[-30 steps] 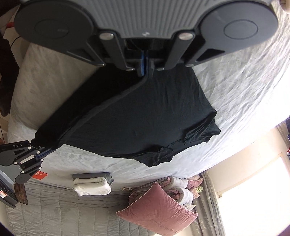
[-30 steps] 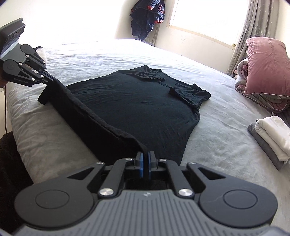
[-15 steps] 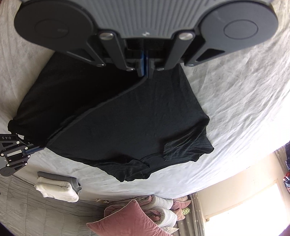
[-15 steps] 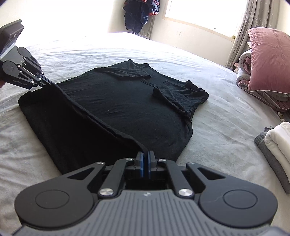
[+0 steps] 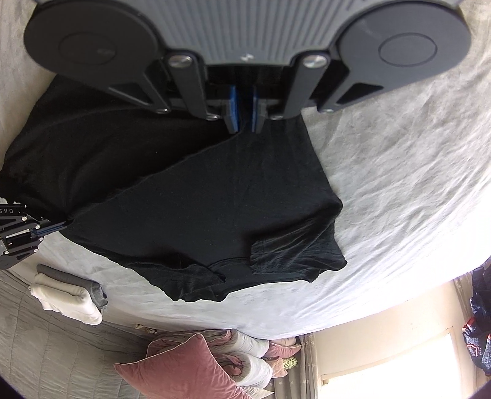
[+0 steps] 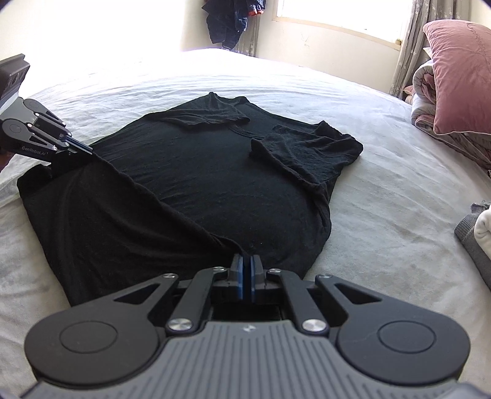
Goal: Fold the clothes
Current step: 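Lift the hem with both grippers and fold it toward the collar, then open both grippers and release the folded hem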
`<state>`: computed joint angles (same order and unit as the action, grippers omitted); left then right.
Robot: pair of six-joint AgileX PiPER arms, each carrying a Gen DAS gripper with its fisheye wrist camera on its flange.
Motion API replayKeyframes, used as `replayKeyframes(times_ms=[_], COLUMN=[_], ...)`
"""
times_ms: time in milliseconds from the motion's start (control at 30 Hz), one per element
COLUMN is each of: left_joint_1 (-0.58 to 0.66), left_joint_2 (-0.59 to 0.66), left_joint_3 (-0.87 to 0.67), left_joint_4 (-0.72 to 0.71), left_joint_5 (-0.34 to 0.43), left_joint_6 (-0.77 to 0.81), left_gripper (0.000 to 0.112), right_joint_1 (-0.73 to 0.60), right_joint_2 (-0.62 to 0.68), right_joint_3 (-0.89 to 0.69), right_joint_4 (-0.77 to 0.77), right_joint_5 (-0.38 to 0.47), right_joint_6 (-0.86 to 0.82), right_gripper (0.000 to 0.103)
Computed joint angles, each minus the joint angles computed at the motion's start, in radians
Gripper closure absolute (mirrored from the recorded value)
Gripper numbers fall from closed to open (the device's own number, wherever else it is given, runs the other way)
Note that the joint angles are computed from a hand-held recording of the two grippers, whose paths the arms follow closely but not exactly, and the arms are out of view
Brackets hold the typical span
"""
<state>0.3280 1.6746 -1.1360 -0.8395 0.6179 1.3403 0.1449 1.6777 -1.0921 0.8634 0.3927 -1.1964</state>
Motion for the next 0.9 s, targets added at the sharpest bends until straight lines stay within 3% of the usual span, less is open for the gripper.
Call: replayKeyframes(times_ms=[67, 133, 233, 333, 400, 433, 467, 500, 633, 800, 900], left_joint_1=[-0.002, -0.004, -0.003, 0.06, 0.112, 0.139, 0.165, 0.19, 0.273, 0.284, 0.266], left_joint_2=[0.003, 0.002, -0.001, 0.009, 0.003, 0.0, -0.005, -0.009, -0.013, -0.024, -0.029], left_joint_3=[0.001, 0.006, 0.01, -0.028, -0.037, -0.041, -0.037, -0.033, -0.014, 0.029, 0.053], left_joint_4=[0.001, 0.008, 0.05, 0.055, 0.017, -0.001, -0.03, -0.057, -0.151, -0.194, -0.205], left_joint_5=[-0.035, -0.089, -0.188, -0.115, -0.036, 0.003, 0.04, 0.077, 0.189, 0.209, 0.202], left_joint_6=[0.0, -0.023, -0.124, -0.226, -0.241, -0.249, -0.247, -0.249, -0.272, -0.279, -0.27], left_gripper=[0.08, 0.079, 0.08, 0.08, 0.08, 0.079, 0.079, 0.079, 0.079, 0.079, 0.079], right_joint_1=[-0.009, -0.018, -0.026, -0.062, -0.108, -0.133, -0.158, -0.184, -0.256, -0.286, -0.263], right_joint_2=[0.014, 0.021, 0.025, 0.028, 0.024, 0.016, 0.008, 0.0, -0.035, -0.101, -0.144], right_joint_3=[-0.019, -0.032, -0.041, -0.053, -0.058, -0.049, -0.039, -0.031, 0.024, 0.114, 0.159], right_joint_4=[-0.005, -0.013, -0.069, -0.115, -0.059, -0.002, 0.051, 0.095, 0.258, 0.406, 0.442], right_joint_5=[0.009, -0.004, -0.063, -0.074, -0.022, 0.012, 0.048, 0.085, 0.192, 0.248, 0.23], right_joint_6=[0.01, 0.034, 0.129, 0.239, 0.247, 0.222, 0.203, 0.192, 0.151, 0.086, 0.047], right_gripper=[0.098, 0.096, 0.084, 0.082, 0.079, 0.075, 0.063, 0.057, 0.057, 0.057, 0.057])
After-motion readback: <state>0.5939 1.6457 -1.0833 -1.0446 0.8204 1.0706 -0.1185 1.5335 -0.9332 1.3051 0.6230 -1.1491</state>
